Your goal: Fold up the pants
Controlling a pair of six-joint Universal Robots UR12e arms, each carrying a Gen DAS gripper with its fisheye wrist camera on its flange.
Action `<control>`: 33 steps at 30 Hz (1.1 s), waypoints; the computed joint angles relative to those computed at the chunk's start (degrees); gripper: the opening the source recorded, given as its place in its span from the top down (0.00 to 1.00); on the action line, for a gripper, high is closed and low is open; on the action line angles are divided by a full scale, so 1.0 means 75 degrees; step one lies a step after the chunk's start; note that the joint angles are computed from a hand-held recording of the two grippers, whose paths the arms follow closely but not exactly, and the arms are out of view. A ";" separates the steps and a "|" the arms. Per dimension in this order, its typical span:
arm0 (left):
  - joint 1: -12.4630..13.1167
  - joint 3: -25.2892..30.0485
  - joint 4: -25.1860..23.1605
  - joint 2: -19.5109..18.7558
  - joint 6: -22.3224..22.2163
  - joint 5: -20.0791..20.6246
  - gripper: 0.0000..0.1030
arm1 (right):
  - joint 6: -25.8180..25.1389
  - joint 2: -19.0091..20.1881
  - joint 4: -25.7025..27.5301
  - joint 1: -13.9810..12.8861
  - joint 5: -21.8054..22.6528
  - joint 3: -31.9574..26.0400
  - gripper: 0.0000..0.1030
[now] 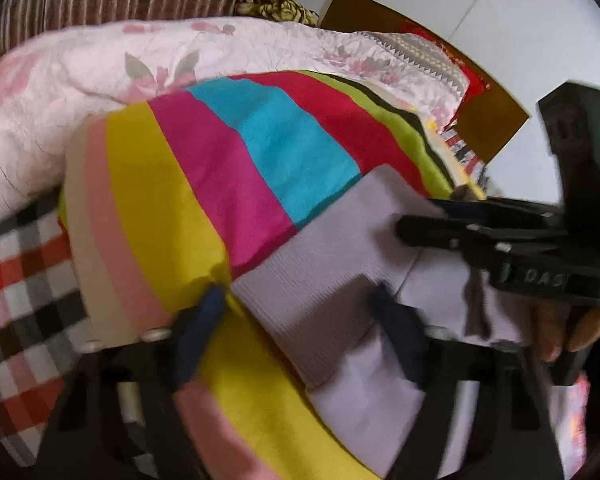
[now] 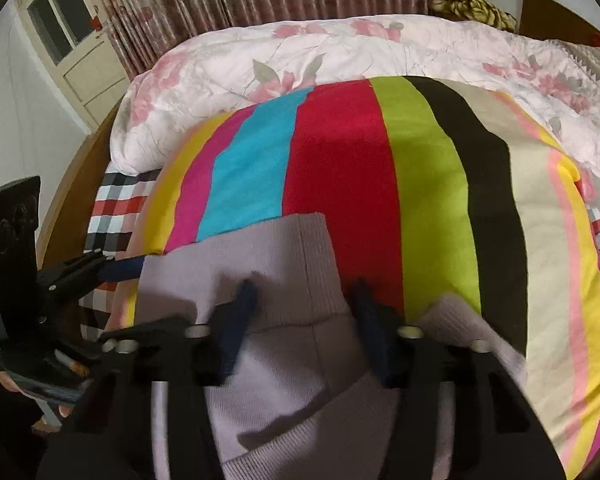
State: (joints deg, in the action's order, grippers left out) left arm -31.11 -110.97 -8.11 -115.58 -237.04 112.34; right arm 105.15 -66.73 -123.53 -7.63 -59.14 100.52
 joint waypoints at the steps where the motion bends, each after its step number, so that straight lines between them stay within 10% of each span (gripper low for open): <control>1: -0.0035 0.0006 0.0062 -0.0007 0.0110 0.0123 0.62 | -0.0028 -0.0059 -0.0226 -0.0025 0.0055 0.0107 0.80; 3: -0.0030 -0.0065 0.0225 0.0073 0.0131 0.0196 0.94 | 0.0088 -0.0147 -0.0384 -0.0050 0.0100 0.0164 0.85; 13: 0.0121 0.0023 0.0050 0.0131 0.0118 0.0220 0.93 | 0.1053 0.0032 -0.1411 0.0308 -0.0459 0.0170 0.86; 16: 0.0124 -0.0043 0.0064 0.0057 -0.0137 0.0274 0.80 | 0.1178 0.0095 -0.0914 0.0287 -0.0369 -0.0020 0.79; 17: 0.0087 -0.0025 -0.0112 0.0086 -0.0209 0.0454 0.59 | 0.1290 0.0087 -0.0671 0.0263 -0.0380 -0.0137 0.74; 19: -0.0087 0.0162 -0.1147 0.0201 -0.0678 0.1237 0.16 | 0.1306 -0.0057 -0.0228 0.0027 0.0169 -0.0261 0.31; 22: -0.0301 0.0149 -0.0863 0.0308 -0.0607 0.1598 0.11 | 0.1129 -0.0480 -0.0723 -0.0664 0.1721 0.0128 0.14; 28: -0.0065 0.0089 0.2762 -0.0247 -0.0114 -0.2222 0.16 | 0.2083 -0.1124 -0.2491 -0.2017 0.2390 0.1358 0.14; 33: 0.0102 0.0549 0.2970 -0.0758 -0.0701 -0.3529 0.45 | 0.2767 -0.1455 -0.2789 -0.3123 0.2655 0.2207 0.13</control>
State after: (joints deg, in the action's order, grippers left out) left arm -30.34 -106.86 14.16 -121.27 -242.30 85.87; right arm 125.91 -77.64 -144.45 -31.05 -39.22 117.07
